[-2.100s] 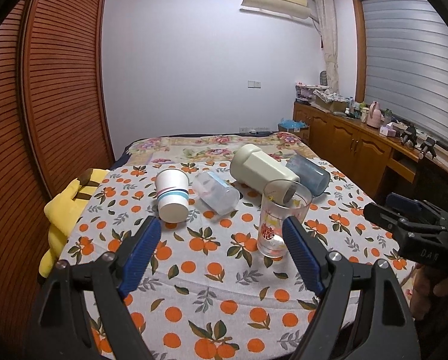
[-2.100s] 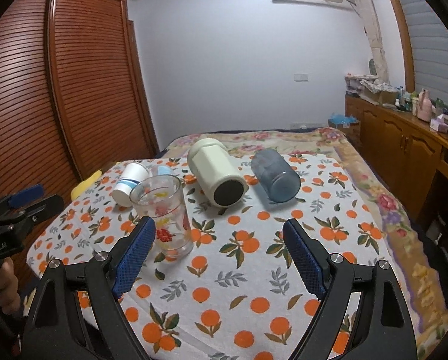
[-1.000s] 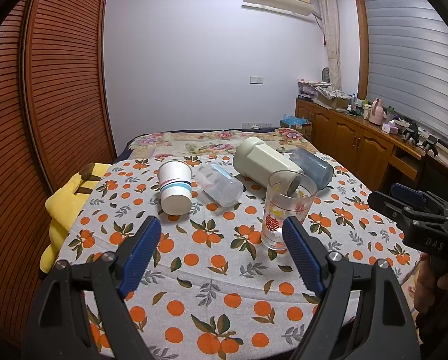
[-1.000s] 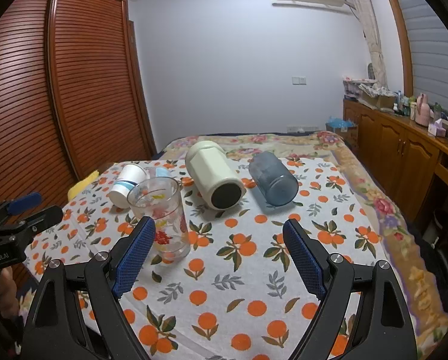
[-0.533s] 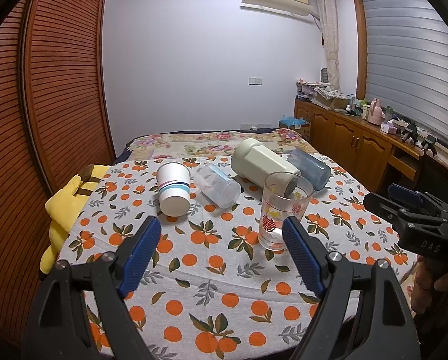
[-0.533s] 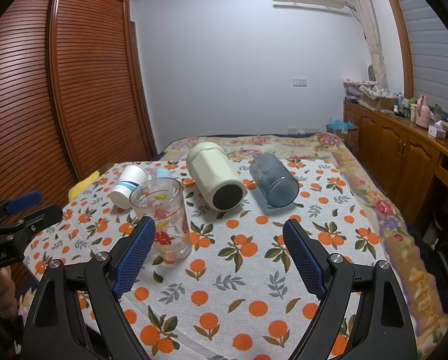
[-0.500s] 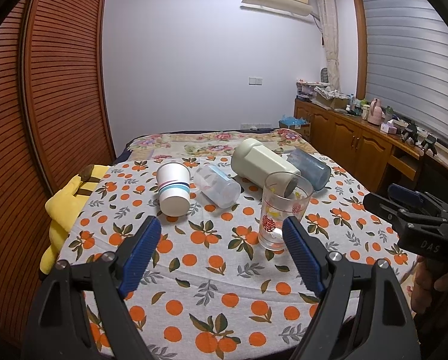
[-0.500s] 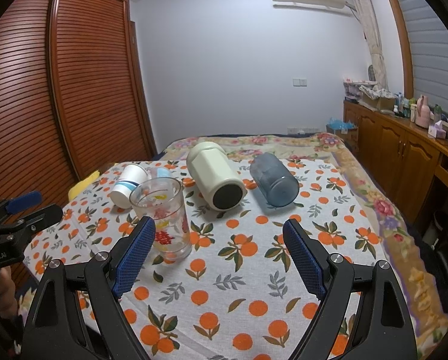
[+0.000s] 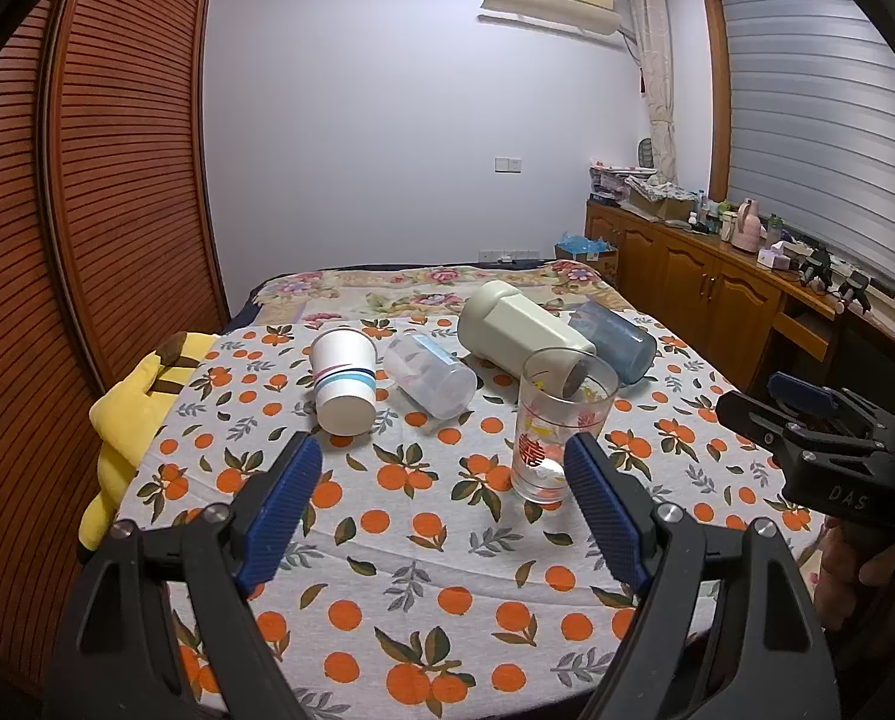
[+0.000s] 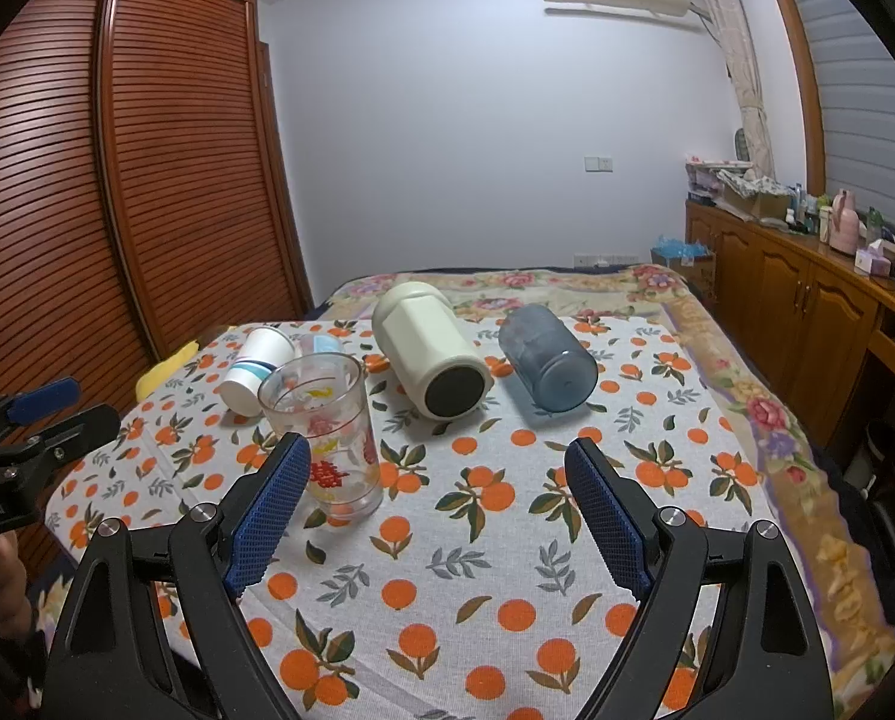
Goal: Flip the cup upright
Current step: 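Open the right gripper and withdraw both tools from the tumbler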
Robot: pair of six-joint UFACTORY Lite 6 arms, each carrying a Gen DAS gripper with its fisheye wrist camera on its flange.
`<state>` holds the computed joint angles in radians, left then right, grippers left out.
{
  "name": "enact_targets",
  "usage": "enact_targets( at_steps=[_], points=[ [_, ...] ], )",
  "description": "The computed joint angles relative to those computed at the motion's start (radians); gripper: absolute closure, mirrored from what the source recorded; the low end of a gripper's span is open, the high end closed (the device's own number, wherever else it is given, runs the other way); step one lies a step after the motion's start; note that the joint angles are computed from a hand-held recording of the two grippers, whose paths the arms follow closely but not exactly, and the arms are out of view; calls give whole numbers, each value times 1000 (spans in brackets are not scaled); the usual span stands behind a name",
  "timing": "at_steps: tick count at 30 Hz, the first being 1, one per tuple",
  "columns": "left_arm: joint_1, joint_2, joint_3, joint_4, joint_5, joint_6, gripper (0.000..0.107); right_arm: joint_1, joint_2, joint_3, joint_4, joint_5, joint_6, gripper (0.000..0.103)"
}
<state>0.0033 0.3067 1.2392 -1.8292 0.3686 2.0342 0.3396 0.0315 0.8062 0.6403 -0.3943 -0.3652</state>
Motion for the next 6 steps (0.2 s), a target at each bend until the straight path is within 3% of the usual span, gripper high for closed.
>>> enact_targets(
  at_steps=[6],
  points=[
    [0, 2, 2, 1, -1, -2, 23, 0, 0, 0, 1, 1, -2, 14]
  ],
)
